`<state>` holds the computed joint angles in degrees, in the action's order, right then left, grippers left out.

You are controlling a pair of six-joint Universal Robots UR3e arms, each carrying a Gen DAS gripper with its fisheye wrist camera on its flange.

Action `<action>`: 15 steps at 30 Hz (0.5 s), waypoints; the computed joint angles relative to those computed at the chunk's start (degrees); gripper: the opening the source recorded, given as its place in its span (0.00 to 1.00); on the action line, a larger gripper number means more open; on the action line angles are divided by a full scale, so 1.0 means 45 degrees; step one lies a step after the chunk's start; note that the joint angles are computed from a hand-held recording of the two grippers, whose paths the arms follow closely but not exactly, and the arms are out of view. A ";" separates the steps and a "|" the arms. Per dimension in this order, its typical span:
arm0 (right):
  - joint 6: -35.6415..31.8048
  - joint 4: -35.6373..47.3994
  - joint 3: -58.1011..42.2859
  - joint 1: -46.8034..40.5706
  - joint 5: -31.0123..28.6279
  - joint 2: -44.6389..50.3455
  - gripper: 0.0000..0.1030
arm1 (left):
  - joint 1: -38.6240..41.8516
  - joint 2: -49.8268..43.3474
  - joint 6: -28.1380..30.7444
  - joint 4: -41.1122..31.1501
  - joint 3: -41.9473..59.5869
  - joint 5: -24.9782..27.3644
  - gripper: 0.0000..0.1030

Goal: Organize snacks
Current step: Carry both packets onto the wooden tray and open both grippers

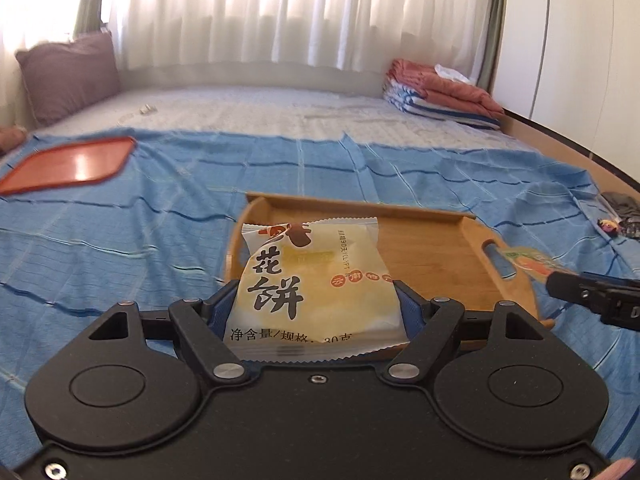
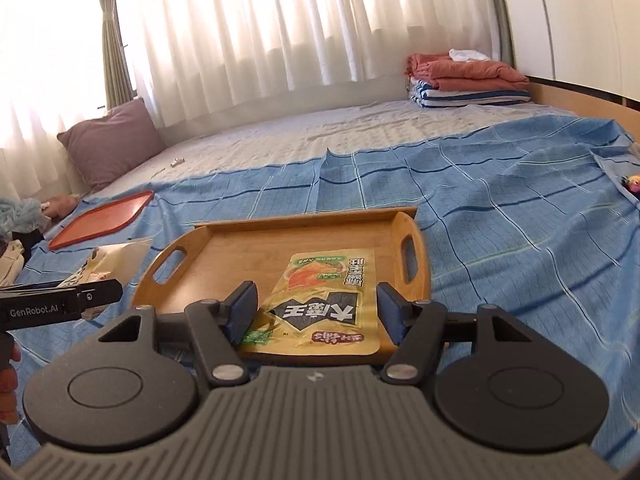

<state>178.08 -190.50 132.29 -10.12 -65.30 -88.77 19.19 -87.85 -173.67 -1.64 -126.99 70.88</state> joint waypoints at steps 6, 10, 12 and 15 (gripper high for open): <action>-0.0828 0.2278 -0.3651 0.0589 -0.0533 0.2799 0.65 | -0.0697 -0.3296 -0.0320 -0.1298 0.3634 0.0555 0.74; -0.0538 0.3331 -0.5357 0.0723 -0.0574 0.4143 0.65 | -0.1090 -0.5250 -0.0861 -0.2581 0.5938 0.1144 0.74; -0.0431 0.3629 -0.5929 0.0830 -0.0721 0.4648 0.65 | -0.1337 -0.6023 -0.0878 -0.2811 0.6721 0.1659 0.74; -0.0405 0.3885 -0.6450 0.1033 -0.1015 0.5200 0.65 | -0.1572 -0.6629 -0.0842 -0.2641 0.7069 0.2069 0.74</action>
<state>176.26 -173.01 103.26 -5.47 -69.86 -65.37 12.12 -117.68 -177.45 -13.53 -95.18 80.19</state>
